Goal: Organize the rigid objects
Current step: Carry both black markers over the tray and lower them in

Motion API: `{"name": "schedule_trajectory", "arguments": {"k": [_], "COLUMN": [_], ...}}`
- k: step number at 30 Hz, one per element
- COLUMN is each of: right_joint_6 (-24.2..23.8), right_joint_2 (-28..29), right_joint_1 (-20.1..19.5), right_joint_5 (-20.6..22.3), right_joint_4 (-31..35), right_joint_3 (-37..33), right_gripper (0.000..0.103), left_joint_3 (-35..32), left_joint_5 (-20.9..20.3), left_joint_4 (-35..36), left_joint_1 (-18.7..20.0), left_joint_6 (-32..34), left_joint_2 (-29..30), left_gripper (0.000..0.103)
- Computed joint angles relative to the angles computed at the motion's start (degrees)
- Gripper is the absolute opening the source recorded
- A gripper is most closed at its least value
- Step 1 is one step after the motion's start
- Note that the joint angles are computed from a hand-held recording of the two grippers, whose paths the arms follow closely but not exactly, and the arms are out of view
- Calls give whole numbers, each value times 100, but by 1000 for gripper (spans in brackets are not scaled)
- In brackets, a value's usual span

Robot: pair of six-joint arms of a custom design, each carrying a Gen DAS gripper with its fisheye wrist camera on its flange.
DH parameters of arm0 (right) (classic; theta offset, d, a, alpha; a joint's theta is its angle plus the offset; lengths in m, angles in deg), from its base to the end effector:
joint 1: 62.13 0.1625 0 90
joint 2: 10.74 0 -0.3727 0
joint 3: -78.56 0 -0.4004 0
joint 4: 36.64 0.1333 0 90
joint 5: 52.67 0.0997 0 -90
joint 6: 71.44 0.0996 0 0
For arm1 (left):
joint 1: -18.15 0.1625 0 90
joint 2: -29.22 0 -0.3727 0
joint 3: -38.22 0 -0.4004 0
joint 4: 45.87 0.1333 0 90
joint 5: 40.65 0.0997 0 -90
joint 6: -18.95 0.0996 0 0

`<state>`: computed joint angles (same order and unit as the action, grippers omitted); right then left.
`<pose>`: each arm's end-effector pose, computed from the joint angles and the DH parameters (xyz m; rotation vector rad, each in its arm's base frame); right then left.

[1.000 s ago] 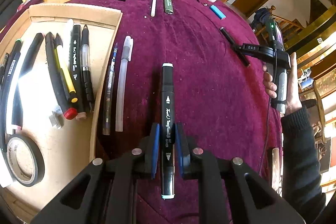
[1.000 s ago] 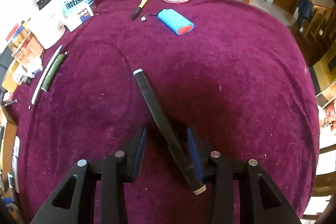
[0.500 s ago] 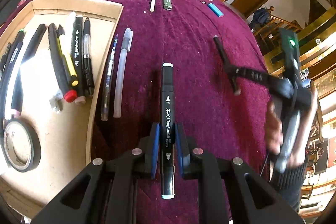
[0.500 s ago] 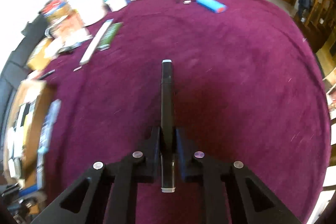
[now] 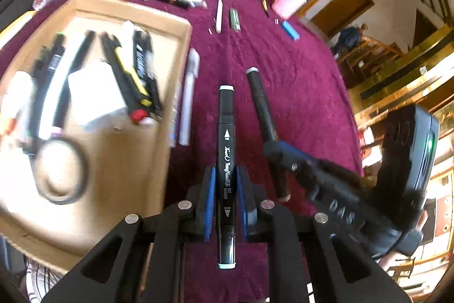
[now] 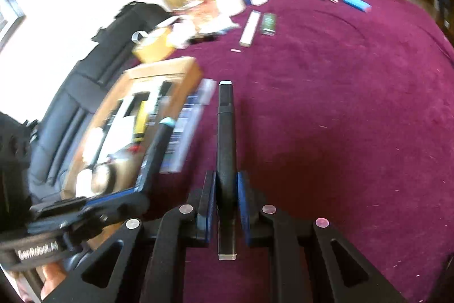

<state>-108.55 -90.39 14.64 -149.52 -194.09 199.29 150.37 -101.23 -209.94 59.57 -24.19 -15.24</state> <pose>0.0033 -0.5165 0.2217 0.5395 -2.7407 0.5211 -0.2744 -0.4851 -0.0220 0.0917 2.7921 -0.6347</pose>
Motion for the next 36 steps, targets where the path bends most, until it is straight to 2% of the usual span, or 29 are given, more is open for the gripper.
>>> {"name": "schedule_trajectory", "arguments": {"k": [3,10,13,22,28,36], "right_joint_6": [-144,-104,-95,36,-16,-29], "right_joint_2": [0,420,685,1468,1931,2447], "right_joint_1": [203,633,802,1050,1176,1198], "right_joint_5": [137,247,136,-154,-378,-660], "right_joint_4": [63,233,188,312,351,495], "right_joint_3": [64,-189,-359,-1060,-1499,-2006], "right_gripper": [16,16,16,16,16,16], "left_joint_3": [386,986,1059,918,607,354], "left_joint_5": [357,653,764,727,671,586], "left_joint_4": [-160,-279,-261,-190,-83,8], "left_joint_1": [-89,63,181,661,979,1208], "left_joint_6": [-69,-326,-344,-207,32,161], "left_joint_2": [-413,-1190,-1369,-1473,-1336,-1155], "left_gripper": [14,14,14,14,14,14]}}
